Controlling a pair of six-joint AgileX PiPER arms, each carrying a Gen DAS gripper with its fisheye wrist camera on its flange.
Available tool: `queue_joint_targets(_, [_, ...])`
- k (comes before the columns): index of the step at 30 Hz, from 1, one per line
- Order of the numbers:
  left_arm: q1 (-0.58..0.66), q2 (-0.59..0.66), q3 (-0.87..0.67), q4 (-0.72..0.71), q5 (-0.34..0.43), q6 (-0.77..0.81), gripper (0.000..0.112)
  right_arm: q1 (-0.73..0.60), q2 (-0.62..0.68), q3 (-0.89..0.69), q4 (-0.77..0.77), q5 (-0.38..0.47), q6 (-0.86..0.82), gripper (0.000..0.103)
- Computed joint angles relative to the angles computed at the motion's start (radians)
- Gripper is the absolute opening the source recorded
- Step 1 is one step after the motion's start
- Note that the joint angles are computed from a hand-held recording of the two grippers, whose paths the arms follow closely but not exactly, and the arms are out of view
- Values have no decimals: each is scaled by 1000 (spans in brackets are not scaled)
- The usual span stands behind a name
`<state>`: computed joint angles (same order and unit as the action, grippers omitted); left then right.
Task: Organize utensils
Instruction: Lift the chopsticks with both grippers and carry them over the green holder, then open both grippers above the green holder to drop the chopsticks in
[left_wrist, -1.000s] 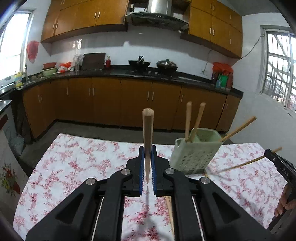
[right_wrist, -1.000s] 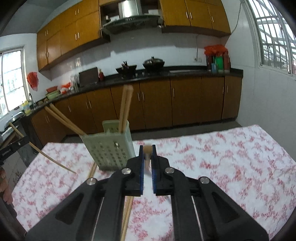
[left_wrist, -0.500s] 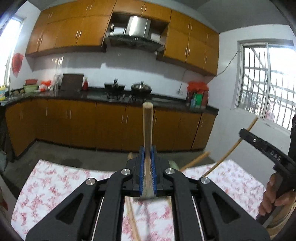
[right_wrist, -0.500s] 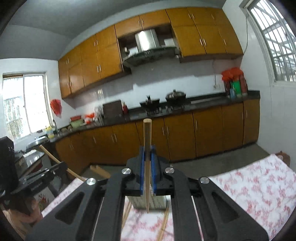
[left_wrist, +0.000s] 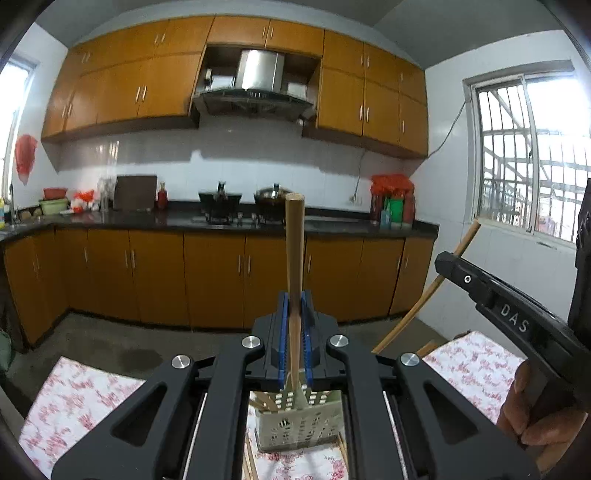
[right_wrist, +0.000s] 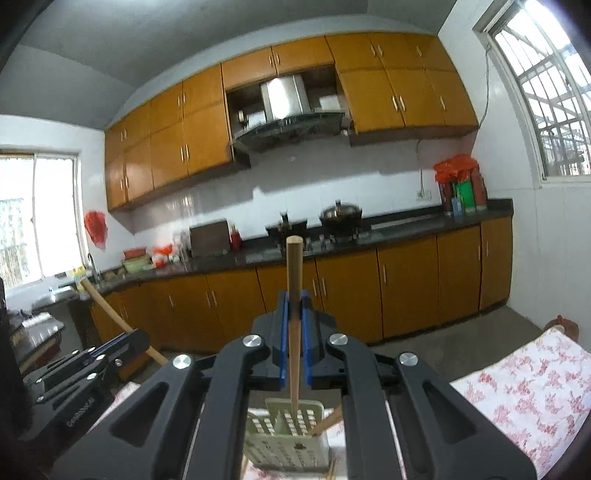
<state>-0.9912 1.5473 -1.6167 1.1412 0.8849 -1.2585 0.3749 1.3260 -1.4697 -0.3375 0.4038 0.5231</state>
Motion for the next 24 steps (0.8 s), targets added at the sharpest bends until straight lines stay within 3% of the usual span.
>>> queue_joint_targets(2, [15,8,24,-17,-18,-12,8,-16,13,19,73,-2,-64,8])
queue_joint_targets(7, [45,6,50,-81,-40,-13,9,-3,8,41,78,16,-71,15])
queue_joint_targets(8, [48,0,50,-92,-39,-7,13,-2,-5,49,72,17,-71,19])
queue_joint_targets(11, [35,-28,54,-75,-11,-25,42,0,-44,62,52,22,-53,27])
queue_joint_targets(14, [15,-65,59,-52,14,-36,45,1,-105,86,19,38,-21,31])
queue_joint_targets(19, [-64,-153,113,-2,121,-78,49,-43,-236,176,36,111,-23,35])
queue_joint_targets(24, [-161,-245,273,12,274,-156,53,-168,-295,348,287,183,-236,36])
